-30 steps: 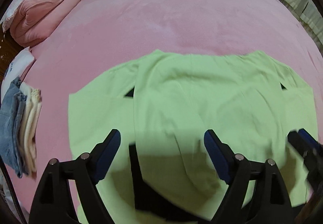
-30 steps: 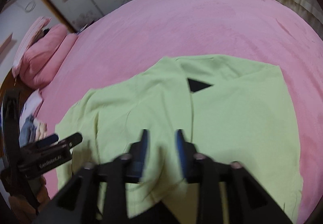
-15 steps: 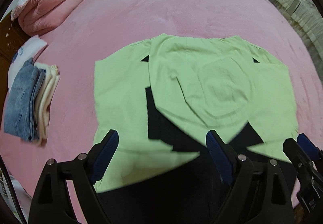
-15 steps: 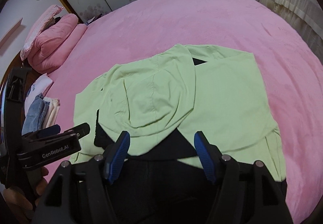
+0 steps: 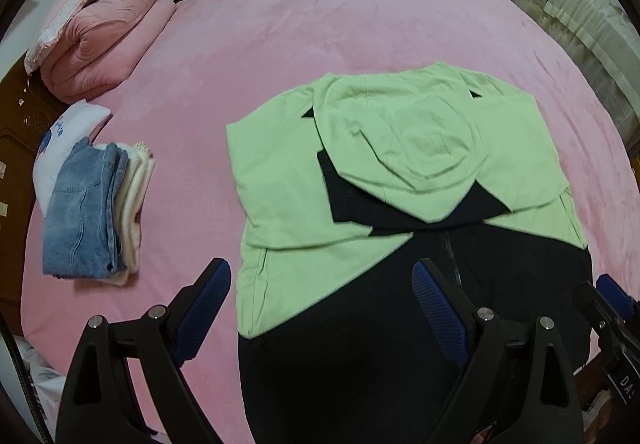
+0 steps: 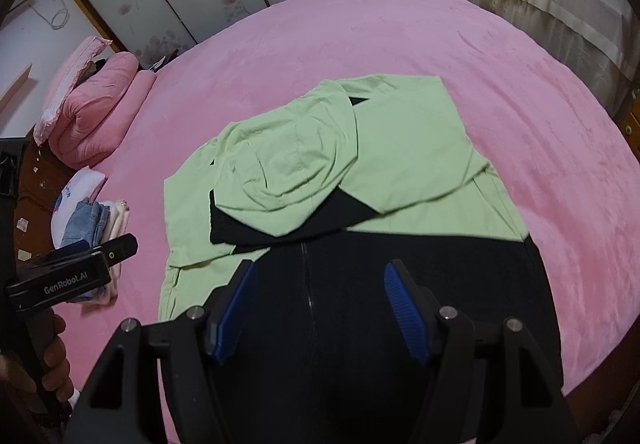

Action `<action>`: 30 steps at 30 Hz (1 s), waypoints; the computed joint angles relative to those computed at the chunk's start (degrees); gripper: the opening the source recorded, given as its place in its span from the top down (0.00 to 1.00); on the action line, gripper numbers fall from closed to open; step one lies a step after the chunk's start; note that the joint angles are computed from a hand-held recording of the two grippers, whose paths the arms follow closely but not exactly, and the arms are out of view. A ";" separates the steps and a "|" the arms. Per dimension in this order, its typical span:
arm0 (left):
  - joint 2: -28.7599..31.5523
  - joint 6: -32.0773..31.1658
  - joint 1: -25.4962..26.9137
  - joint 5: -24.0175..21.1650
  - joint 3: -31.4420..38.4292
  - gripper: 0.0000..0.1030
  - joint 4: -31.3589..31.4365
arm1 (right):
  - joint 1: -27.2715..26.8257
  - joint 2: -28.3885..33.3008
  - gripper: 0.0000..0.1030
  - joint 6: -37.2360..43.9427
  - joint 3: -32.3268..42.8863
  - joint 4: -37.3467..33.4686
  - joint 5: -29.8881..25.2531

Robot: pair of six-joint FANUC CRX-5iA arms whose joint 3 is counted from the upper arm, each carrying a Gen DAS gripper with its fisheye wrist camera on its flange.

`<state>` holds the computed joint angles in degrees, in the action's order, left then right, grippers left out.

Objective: Fold large clothes

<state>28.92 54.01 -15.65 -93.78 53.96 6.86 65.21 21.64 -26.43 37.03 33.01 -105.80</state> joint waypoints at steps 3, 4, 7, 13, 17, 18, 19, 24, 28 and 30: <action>-4.53 -0.60 0.75 2.69 -7.28 0.11 0.11 | 2.06 -1.40 0.36 -2.68 -2.34 -0.05 0.98; -6.14 -0.81 1.04 3.70 -9.86 0.11 -0.06 | 2.93 -1.81 0.36 -3.30 -3.29 0.04 1.03; -11.23 -1.59 2.15 5.92 -17.69 0.11 -1.21 | 5.13 -3.71 0.36 -4.46 -6.08 -1.91 1.95; -19.23 -3.95 5.88 4.75 -28.85 0.11 -3.96 | 10.87 -8.03 0.36 -10.91 -11.07 -3.39 3.91; -23.68 -6.33 9.93 4.49 -34.37 0.11 -4.67 | 15.41 -9.51 0.36 -17.07 -12.92 -2.96 2.92; -24.53 -6.58 11.64 4.43 -35.80 0.11 -4.00 | 16.75 -9.90 0.36 -19.51 -13.85 -2.04 2.64; -25.06 -6.28 13.35 4.25 -36.98 0.11 -3.24 | 18.02 -10.42 0.36 -22.22 -15.09 -1.14 2.58; -22.25 1.18 22.35 -0.04 -38.46 0.11 0.52 | 22.64 -13.00 0.36 -37.97 -20.56 -2.64 1.29; -20.83 2.93 28.12 0.89 -42.20 0.11 5.26 | 25.69 -15.36 0.36 -50.72 -26.46 -6.18 2.26; -19.84 3.08 29.57 1.60 -43.30 0.11 6.31 | 27.68 -16.71 0.36 -58.47 -30.53 -6.25 3.64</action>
